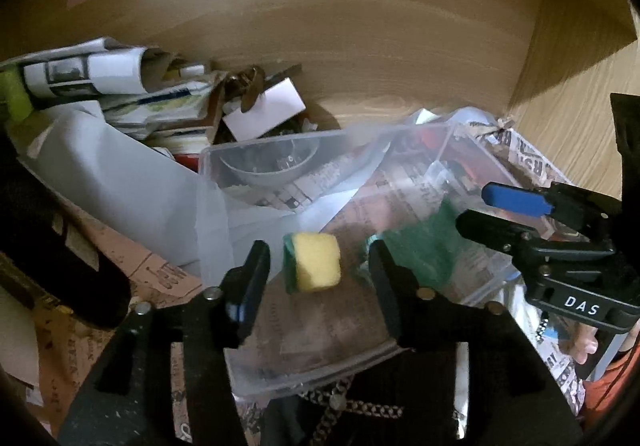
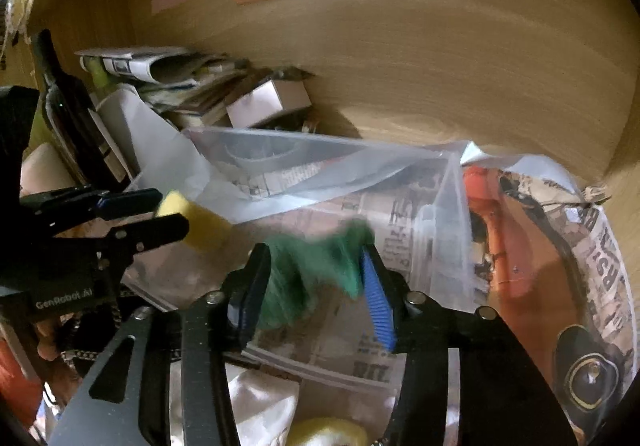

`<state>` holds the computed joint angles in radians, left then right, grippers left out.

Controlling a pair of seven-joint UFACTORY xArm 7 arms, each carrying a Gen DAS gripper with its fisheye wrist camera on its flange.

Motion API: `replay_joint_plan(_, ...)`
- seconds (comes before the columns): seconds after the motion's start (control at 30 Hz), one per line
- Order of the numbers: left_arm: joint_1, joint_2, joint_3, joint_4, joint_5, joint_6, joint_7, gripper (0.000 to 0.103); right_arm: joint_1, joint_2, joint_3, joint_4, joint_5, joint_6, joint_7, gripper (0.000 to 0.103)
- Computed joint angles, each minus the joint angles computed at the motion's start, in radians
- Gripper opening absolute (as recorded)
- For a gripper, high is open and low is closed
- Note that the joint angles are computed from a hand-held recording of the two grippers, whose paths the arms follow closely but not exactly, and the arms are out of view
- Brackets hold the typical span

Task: Organize soft objects
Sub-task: 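Carry the sponge and glove over the clear bin while both tools release them inside, then grasp the black chain beanie with the left tool while the right tool grasps the white cloth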

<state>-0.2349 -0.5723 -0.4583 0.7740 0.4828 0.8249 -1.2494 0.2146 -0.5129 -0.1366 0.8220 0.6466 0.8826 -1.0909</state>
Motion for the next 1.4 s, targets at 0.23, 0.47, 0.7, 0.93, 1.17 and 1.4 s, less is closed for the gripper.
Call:
replay_joint_plan(0.23, 0.001, -0.067, -0.048, 0.014, 0.018, 0.051, -0.028, 0.069, 0.016, -0.102, -0.038, -0.026, 0.046, 0.0, -0.049, 0.062)
replay_joint_plan(0.47, 0.008, -0.154, -0.114, 0.028, 0.034, 0.12, -0.047, 0.094, 0.033, -0.205, -0.092, -0.056, 0.067, 0.04, -0.086, 0.078)
replay_joint_plan(0.7, -0.019, -0.196, -0.141, -0.008, -0.019, 0.147, -0.047, 0.098, 0.012, -0.264, -0.112, -0.11, 0.021, 0.093, -0.082, 0.08)
replay_joint_plan(0.93, -0.06, -0.19, -0.136, -0.081, -0.081, 0.117, -0.084, 0.098, -0.018, -0.274, -0.109, -0.159, -0.039, 0.132, -0.073, 0.079)
replay_joint_plan(1.17, -0.097, -0.152, -0.097, -0.137, -0.107, 0.047, -0.103, 0.098, -0.033, -0.233, -0.083, -0.176, -0.075, 0.146, -0.059, 0.079)
replay_joint_plan(1.4, -0.098, -0.133, -0.087, -0.157, -0.089, -0.026, -0.112, 0.088, -0.037, -0.229, -0.073, -0.19, -0.083, 0.142, -0.072, 0.059)
